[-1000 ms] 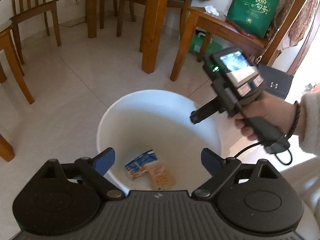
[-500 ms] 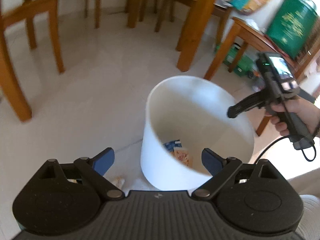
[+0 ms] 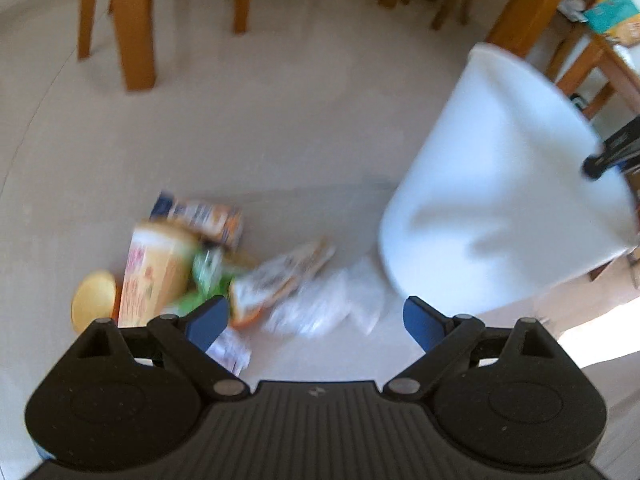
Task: Collect trash
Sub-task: 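Lower the left gripper onto the crumpled white paper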
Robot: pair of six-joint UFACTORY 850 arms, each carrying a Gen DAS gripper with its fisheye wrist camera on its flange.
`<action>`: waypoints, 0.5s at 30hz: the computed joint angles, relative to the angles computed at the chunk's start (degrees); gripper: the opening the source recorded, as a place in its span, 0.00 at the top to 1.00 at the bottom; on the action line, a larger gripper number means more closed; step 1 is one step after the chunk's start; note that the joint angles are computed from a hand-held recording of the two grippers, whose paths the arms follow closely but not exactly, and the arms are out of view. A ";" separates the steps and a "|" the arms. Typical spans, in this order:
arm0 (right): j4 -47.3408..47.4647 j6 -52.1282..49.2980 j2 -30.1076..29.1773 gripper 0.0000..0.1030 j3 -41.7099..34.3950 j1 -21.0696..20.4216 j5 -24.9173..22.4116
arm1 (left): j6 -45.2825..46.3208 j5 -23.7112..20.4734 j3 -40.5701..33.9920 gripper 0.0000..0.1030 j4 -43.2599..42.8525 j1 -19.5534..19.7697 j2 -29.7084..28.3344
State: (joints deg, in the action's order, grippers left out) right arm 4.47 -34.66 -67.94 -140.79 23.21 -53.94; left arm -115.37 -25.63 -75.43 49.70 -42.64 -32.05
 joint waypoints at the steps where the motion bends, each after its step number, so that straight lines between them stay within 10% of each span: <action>1: -0.02 -0.05 -0.04 0.83 -0.09 0.00 0.00 | -1.01 0.21 0.74 0.09 -0.23 -0.41 -0.41; 15: -0.39 -0.19 1.32 0.82 2.63 0.12 2.00 | -2.04 -7.51 -0.70 0.20 -2.08 -3.68 -9.27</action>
State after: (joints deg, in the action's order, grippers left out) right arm 4.08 -34.85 -66.62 -138.16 23.33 -51.94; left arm -117.40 -33.15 -76.13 47.62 -46.32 -41.32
